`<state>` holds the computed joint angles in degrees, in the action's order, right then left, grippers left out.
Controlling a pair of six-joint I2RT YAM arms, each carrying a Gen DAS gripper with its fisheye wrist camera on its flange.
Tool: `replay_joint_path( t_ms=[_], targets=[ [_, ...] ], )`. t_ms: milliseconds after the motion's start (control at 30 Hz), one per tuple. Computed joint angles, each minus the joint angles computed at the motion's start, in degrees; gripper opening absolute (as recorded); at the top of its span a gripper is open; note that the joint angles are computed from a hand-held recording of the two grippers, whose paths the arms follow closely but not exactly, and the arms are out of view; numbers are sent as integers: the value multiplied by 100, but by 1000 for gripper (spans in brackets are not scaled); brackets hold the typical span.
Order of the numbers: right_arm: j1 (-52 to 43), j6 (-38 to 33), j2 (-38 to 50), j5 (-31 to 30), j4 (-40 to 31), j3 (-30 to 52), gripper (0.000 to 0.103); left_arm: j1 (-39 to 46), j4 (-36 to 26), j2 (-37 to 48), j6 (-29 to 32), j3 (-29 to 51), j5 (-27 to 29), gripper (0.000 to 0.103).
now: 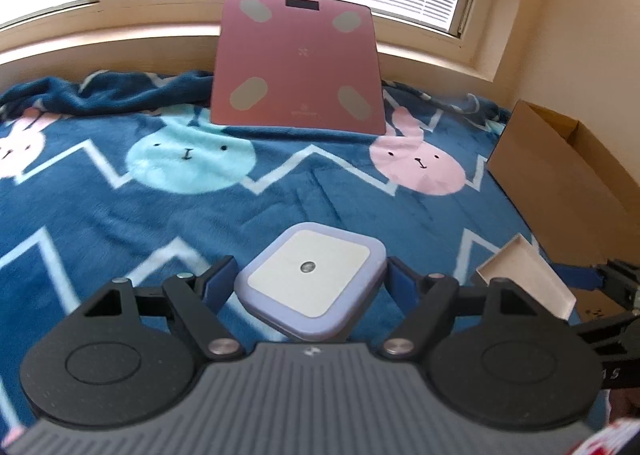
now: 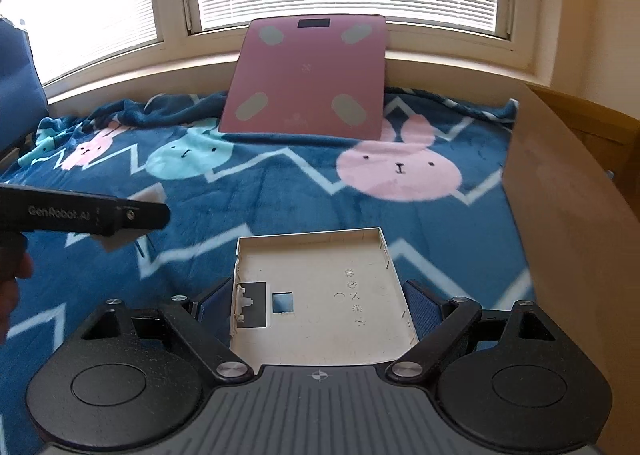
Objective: Organize rigid objects
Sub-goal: 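Carry the lavender light and beige tray over the cardboard box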
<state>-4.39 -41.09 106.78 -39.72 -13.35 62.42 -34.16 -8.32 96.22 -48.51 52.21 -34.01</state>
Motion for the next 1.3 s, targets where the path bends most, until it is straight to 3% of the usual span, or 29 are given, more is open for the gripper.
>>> replay_joint_path(
  t_ms=[467, 733, 1000, 1300],
  targets=[
    [-1385, -914, -1273, -674, -1330, -554, 87, -1758, -2748, -496, -2202, 808, -1235, 76],
    [-1897, -1374, -1602, -801, -1952, -514, 87, -2326, -3525, -297, -2790, 1363, -1476, 76],
    [-2331, -1728, -1739, -926, -2488, -198, 87, -2579, -3836, 14, -2731, 1982, -1644, 76],
    [-2741, -1864, -1355, -1168, -2954, 701, 87, -2479, -3432, 519, -1831, 2797, -1534, 76]
  ],
)
